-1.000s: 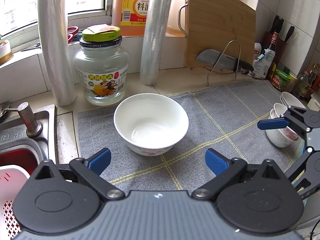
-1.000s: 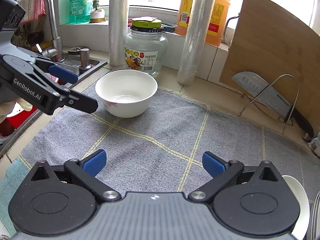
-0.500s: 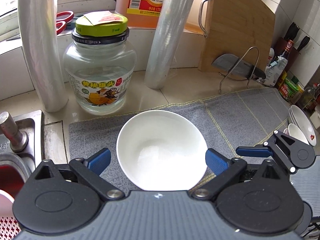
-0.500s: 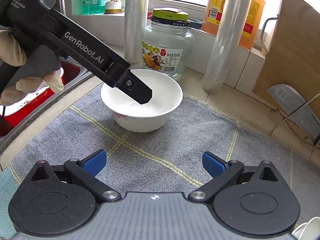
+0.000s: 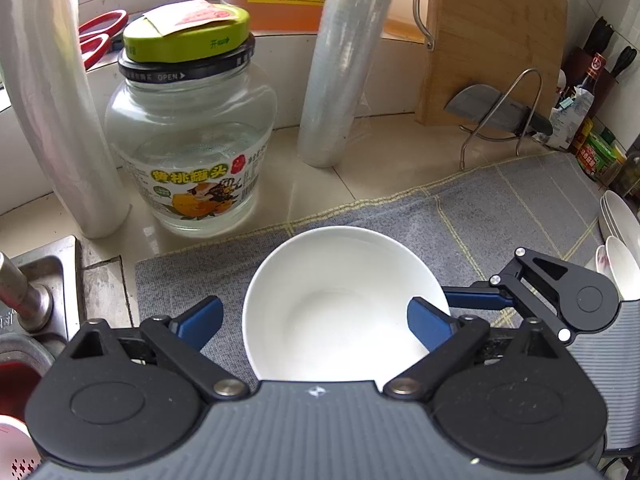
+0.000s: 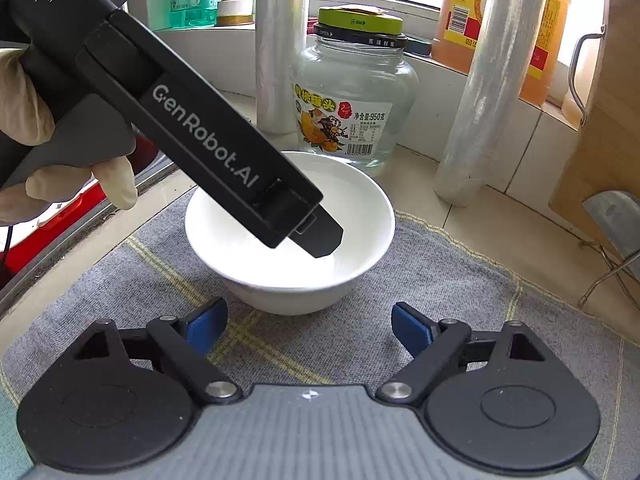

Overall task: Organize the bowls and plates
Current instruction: 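Grasp the white bowl rim with the left gripper while the right gripper grips its outer wall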

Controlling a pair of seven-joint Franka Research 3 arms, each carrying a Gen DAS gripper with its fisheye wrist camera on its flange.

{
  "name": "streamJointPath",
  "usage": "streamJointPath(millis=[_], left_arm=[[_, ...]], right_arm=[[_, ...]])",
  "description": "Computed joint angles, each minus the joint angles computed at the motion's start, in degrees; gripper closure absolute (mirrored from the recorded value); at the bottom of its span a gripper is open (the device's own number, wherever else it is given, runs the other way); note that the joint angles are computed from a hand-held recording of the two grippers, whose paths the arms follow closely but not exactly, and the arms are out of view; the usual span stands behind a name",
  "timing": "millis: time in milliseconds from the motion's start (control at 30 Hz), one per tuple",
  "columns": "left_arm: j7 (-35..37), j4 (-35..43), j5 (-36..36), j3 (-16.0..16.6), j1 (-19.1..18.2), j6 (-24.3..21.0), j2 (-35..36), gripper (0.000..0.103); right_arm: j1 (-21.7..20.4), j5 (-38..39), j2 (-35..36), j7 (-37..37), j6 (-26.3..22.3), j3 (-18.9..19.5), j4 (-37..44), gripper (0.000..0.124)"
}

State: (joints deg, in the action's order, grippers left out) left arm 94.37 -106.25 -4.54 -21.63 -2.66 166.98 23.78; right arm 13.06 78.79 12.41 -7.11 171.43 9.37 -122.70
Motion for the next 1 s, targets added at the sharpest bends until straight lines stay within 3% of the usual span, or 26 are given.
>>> streamJointPath(millis=[133, 700, 800, 1000], left_arm=[[-0.7, 0.2, 0.3, 0.3, -0.3, 0.2, 0.2, 0.015], [2.2, 3.0, -1.7, -1.3, 0.9, -2.5, 2.2, 0.019], [4.3, 3.1, -3.5, -2.8, 2.1, -2.7, 2.4, 0.021], [5.4, 3.3, -4.3, -2.2, 1.6, -3.3, 2.3, 0.025]], right_arm=[[-0.2, 1.1, 0.8, -2.3, -0.3, 0.4, 1.0, 0.035], [0.6, 5.8, 0.6, -9.8, -1.4, 0.1, 1.9, 0.036], [1.0, 5.3, 0.6, -9.5, -1.6, -0.3, 2.0, 0.037], [1.0, 4.7, 0.5, -9.0, -1.9, -0.5, 1.8, 0.038]])
